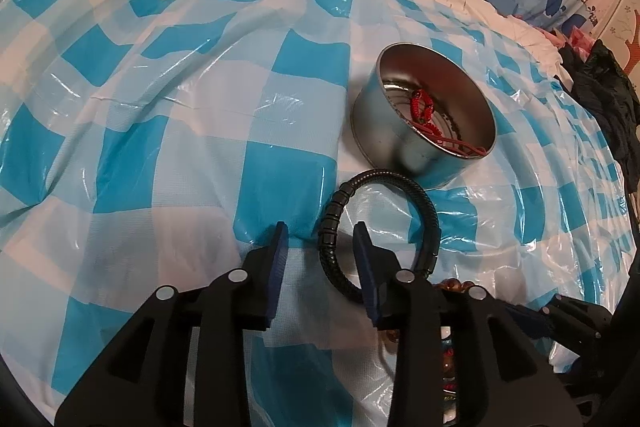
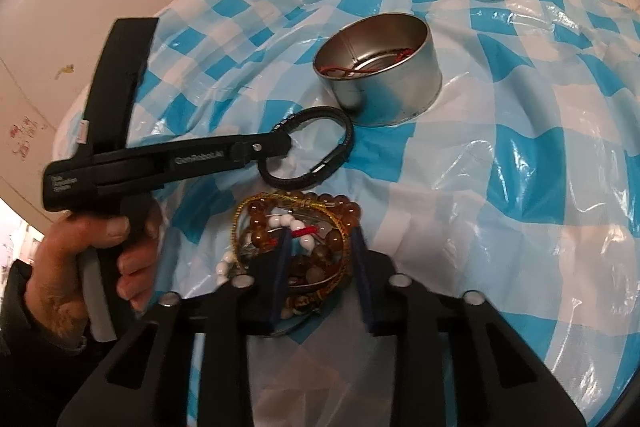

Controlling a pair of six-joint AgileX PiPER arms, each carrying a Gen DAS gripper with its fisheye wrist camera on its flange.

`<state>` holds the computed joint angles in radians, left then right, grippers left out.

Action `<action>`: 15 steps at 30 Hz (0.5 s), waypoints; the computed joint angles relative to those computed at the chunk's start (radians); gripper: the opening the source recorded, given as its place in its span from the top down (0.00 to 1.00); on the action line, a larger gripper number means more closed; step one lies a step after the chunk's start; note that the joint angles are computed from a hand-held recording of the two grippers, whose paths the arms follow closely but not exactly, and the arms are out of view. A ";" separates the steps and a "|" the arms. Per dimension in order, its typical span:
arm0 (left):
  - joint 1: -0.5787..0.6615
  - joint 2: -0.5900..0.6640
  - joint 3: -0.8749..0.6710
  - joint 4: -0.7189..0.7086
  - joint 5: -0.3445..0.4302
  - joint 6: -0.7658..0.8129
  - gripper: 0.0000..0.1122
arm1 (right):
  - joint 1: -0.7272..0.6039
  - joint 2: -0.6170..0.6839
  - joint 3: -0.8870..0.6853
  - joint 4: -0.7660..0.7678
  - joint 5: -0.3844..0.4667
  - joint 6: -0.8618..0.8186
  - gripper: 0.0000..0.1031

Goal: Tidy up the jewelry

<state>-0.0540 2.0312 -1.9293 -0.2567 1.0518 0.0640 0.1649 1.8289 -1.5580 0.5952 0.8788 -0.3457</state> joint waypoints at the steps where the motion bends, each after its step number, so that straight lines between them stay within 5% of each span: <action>1: 0.000 0.003 -0.004 0.001 0.002 -0.001 0.70 | 0.000 -0.002 0.002 0.001 -0.002 -0.001 0.74; 3: 0.000 0.003 -0.004 0.001 0.002 0.000 0.70 | 0.008 -0.013 0.011 -0.025 -0.021 0.012 0.84; 7: -0.002 0.007 -0.008 0.003 0.004 -0.002 0.68 | -0.009 -0.008 0.001 -0.004 0.003 0.002 0.85; 9: -0.003 0.006 -0.006 0.004 0.002 -0.002 0.68 | 0.003 -0.020 0.007 -0.018 -0.014 -0.005 0.96; 13: -0.008 0.001 0.004 0.008 -0.005 0.012 0.68 | -0.008 -0.046 0.031 0.039 -0.043 -0.053 0.97; 15: -0.012 -0.007 0.016 0.017 -0.017 0.019 0.76 | -0.042 -0.053 0.045 0.146 -0.041 -0.117 0.97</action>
